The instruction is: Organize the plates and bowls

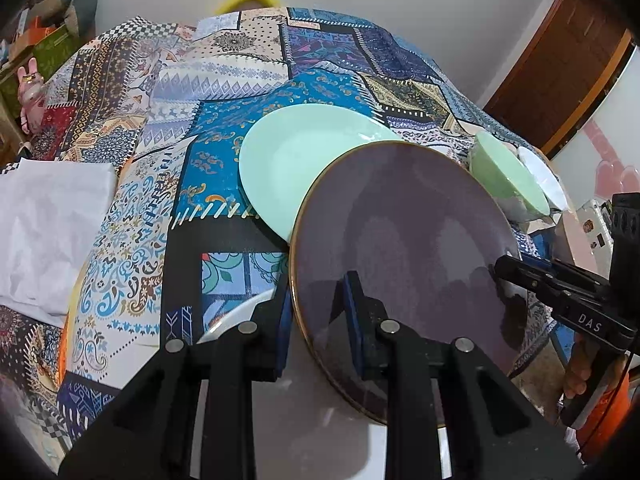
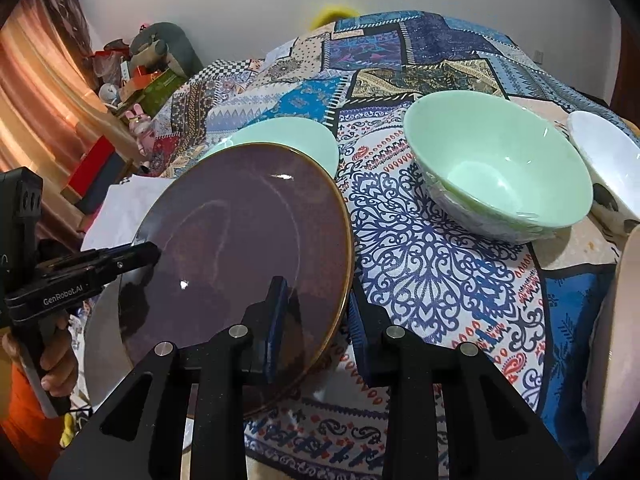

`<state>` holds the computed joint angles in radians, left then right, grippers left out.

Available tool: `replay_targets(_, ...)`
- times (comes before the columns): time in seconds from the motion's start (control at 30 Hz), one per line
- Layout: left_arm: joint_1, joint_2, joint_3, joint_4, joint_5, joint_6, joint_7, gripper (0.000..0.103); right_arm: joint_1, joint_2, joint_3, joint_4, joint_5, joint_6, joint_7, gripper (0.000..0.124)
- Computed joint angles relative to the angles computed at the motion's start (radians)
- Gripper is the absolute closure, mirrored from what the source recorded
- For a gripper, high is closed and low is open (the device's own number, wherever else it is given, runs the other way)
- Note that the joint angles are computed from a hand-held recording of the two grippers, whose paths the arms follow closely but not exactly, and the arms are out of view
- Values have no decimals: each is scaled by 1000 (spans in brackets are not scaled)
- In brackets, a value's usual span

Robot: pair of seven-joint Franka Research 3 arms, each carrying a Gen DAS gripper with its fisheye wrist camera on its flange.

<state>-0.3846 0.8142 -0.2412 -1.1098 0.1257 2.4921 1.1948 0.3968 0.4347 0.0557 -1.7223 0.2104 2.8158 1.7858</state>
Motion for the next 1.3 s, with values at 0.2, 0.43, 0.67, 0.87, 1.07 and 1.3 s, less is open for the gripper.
replay_targets(0.2,-2,-52,-3,-70,-1,31,-32,79,-7,-39,8,-42,16,29,-12,97)
replay_targets(0.43,-20,-136,1,-172,35,80,-73,79,-22,-103,24,-121,47,75,-40,97)
replay_targets(0.67,-37,-205,-4,-254,62,112,-122,79,-29,-182,30,-215,66,118,-65,97)
replay_targets(0.87,-58,-236,-7,-279,85,110,-161,79,-43,-241,43,-292,103,151,-96,97)
replay_targets(1.07,-83,-260,-10,-299,114,108,-192,79,-59,-291,56,-357,162,179,-137,97)
replay_targets(1.3,-102,-258,-21,-293,121,93,-198,79,-64,-343,53,-429,201,200,-164,97)
